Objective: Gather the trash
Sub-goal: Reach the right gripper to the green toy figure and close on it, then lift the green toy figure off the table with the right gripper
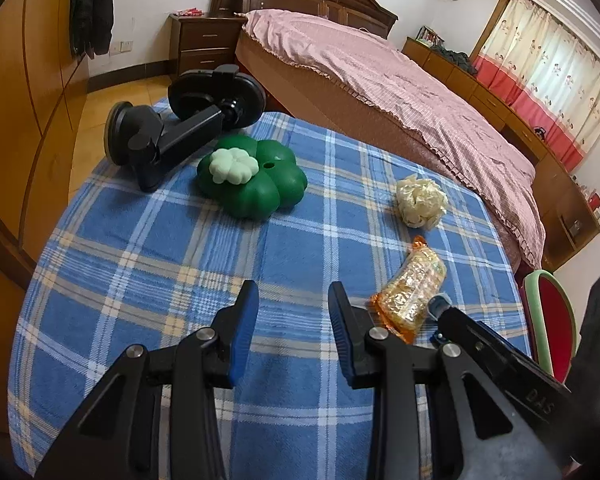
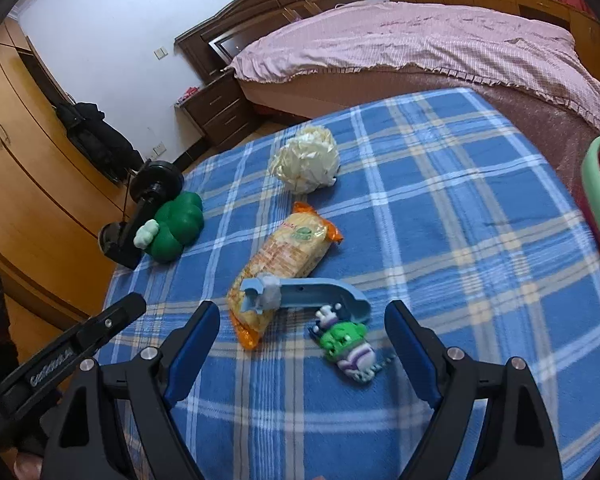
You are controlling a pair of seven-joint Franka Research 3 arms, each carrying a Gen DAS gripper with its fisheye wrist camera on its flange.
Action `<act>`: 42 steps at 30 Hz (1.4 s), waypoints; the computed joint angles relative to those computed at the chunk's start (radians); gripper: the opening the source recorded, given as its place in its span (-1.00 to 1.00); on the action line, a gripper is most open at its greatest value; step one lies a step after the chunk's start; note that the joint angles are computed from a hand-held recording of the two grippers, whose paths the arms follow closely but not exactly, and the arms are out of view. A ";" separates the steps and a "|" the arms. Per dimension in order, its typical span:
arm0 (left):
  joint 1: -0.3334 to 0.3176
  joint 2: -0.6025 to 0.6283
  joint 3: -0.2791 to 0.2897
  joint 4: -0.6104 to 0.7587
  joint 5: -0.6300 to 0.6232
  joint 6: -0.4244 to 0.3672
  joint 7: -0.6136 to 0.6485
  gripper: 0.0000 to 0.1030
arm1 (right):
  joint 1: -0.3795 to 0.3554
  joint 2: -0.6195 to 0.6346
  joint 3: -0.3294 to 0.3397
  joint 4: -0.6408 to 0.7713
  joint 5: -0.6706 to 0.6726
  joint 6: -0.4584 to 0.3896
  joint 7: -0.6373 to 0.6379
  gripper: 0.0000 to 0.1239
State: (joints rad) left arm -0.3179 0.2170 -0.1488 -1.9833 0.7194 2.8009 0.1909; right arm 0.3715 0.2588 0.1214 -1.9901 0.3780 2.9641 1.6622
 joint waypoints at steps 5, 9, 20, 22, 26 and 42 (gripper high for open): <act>0.004 0.012 0.000 0.002 -0.017 0.017 0.014 -0.32 | 0.019 0.040 -0.021 0.041 -0.032 -0.010 0.048 0.40; 0.006 0.020 0.001 0.004 -0.035 0.024 0.029 -0.32 | 0.046 0.051 -0.052 0.047 -0.080 -0.001 0.097 0.39; -0.009 0.026 0.008 0.013 -0.040 0.030 0.046 -0.32 | -0.022 0.033 0.013 0.017 -0.043 0.014 0.044 0.04; -0.010 0.026 0.007 0.013 -0.043 0.029 0.047 -0.32 | -0.040 0.027 0.035 0.009 -0.001 0.016 -0.001 0.04; -0.009 0.028 0.004 0.012 -0.054 0.032 0.049 -0.32 | -0.046 0.027 0.049 0.014 0.033 -0.002 -0.083 0.07; -0.009 0.005 0.008 -0.011 -0.028 0.047 0.014 -0.32 | -0.013 0.013 0.040 0.011 0.012 -0.071 -0.238 -0.36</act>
State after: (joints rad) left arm -0.3266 0.2224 -0.1410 -1.9944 0.6915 2.8476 0.2053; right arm 0.3588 0.2717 0.1609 -1.9795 0.3898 2.8931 1.4244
